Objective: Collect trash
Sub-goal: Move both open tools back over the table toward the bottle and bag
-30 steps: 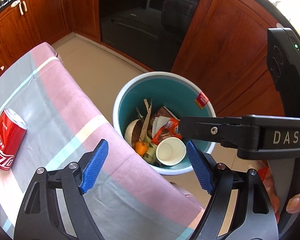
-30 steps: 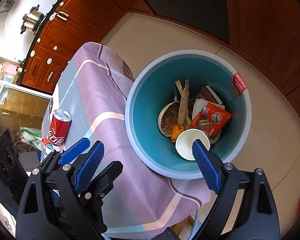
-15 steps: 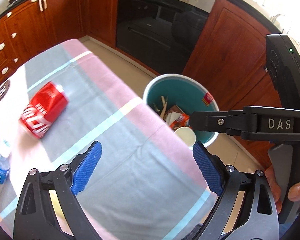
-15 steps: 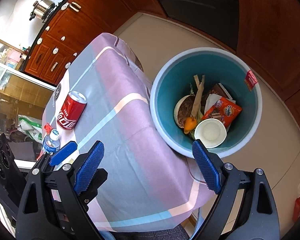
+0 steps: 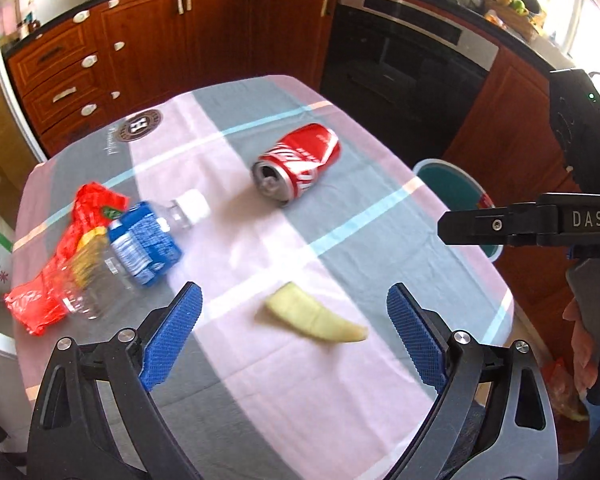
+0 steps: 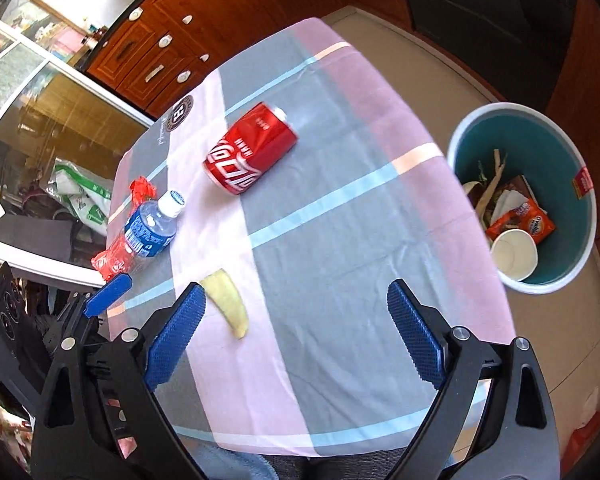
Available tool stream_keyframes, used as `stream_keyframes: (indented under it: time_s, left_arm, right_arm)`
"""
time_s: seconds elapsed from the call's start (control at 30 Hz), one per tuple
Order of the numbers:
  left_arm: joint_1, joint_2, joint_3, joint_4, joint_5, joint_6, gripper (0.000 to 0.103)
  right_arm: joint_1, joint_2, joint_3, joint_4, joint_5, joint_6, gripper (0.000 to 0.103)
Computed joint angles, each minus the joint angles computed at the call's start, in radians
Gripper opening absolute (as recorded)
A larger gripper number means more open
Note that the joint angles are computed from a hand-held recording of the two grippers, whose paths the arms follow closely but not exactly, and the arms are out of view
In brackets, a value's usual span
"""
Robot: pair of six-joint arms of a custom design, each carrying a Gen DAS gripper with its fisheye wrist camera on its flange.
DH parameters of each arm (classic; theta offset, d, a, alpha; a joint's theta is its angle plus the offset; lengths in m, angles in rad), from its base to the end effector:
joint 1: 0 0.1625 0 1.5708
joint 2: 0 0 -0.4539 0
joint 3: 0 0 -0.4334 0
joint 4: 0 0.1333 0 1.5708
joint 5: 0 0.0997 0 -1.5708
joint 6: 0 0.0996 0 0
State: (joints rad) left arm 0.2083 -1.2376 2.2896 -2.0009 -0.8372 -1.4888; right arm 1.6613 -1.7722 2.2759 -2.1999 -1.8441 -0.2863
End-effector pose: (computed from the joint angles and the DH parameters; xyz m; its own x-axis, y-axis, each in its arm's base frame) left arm -0.3513 -0.2786 0.0969 -0.7739 -0.1014 -0.6252 0.2924 0.8184 -0.4946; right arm 0.1421 -0.3884 0.3154 -0.8975 -0.3303 0.2922 -0.3577 0.9328 -0.0444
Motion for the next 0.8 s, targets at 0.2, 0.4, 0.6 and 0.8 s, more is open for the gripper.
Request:
stream_keyframes:
  time_s: [0.2, 0.4, 0.6, 0.8]
  left_arm:
    - [-0.071, -0.225, 0.086, 0.271, -0.022, -0.215, 0.094]
    - [-0.105, -0.419, 0.157, 0.414, -0.056, -0.263, 0.095]
    - [-0.055, -0.523, 0.210, 0.354, -0.046, -0.114, 0.095]
    - [0.024, -0.556, 0.260, 0.169, -0.023, 0.085, 0.095]
  right_arm:
    - [0.126, 0.081, 0.023, -0.024, -0.027, 0.059, 0.088]
    - [0.211, 0.161, 0.025, -0.039, -0.041, 0.125, 0.088]
    - [0.276, 0.270, 0.011, -0.070, -0.041, 0.183, 0.088]
    - [0.317, 0.379, -0.010, -0.077, -0.026, 0.221, 0.088]
